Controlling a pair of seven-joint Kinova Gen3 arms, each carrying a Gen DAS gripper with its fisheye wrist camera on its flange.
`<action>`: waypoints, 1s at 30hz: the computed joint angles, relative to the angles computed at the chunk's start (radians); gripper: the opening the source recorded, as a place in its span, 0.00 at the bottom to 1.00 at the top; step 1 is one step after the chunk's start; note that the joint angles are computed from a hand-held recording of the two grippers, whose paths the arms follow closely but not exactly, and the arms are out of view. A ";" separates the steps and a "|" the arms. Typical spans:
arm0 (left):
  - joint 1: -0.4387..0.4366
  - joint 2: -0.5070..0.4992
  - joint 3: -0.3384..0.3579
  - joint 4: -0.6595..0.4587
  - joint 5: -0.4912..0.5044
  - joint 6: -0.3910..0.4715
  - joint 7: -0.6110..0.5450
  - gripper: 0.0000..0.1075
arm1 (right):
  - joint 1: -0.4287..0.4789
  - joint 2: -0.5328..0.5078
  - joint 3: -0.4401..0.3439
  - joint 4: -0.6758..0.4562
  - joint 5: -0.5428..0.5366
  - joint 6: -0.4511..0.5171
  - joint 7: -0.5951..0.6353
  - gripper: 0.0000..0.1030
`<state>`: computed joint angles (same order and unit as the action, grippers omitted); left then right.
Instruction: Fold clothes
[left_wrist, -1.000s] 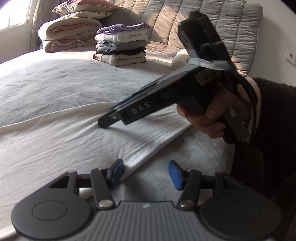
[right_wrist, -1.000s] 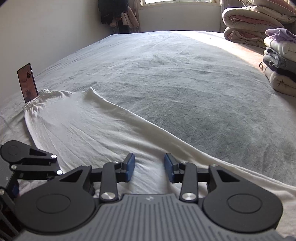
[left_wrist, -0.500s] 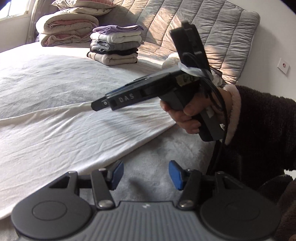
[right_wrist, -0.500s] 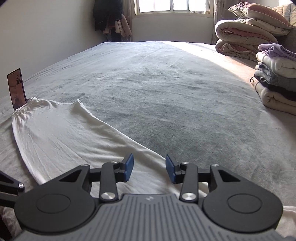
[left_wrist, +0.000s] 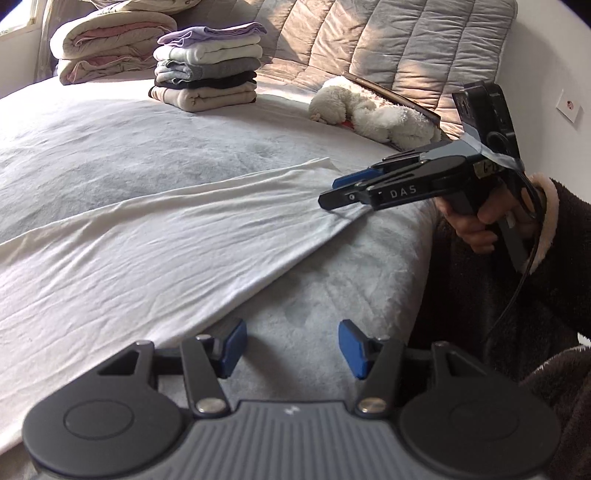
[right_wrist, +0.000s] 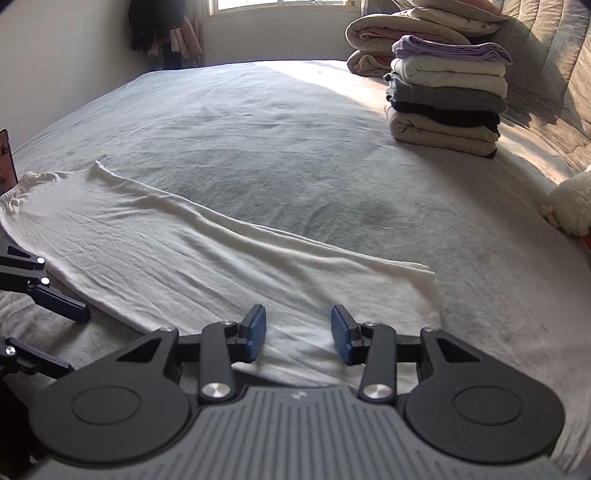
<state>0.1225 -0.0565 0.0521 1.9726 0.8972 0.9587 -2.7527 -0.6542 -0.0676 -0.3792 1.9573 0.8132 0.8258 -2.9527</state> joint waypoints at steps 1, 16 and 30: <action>0.001 -0.010 0.001 0.004 0.000 -0.005 0.006 0.55 | 0.002 -0.023 0.000 0.014 -0.005 0.007 -0.018 0.45; 0.058 -0.040 0.017 -0.007 0.045 -0.064 0.129 0.58 | 0.135 -0.112 -0.084 0.060 -0.109 0.066 -0.155 0.56; 0.006 0.227 0.081 -0.187 0.223 0.078 0.435 0.61 | -0.023 -0.007 -0.057 0.028 0.073 0.120 -0.200 0.09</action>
<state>0.1289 0.1706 0.1333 1.7860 1.1199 1.0364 -2.3181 -0.6770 -0.0748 -0.4363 1.9852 0.8860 0.9462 -3.1532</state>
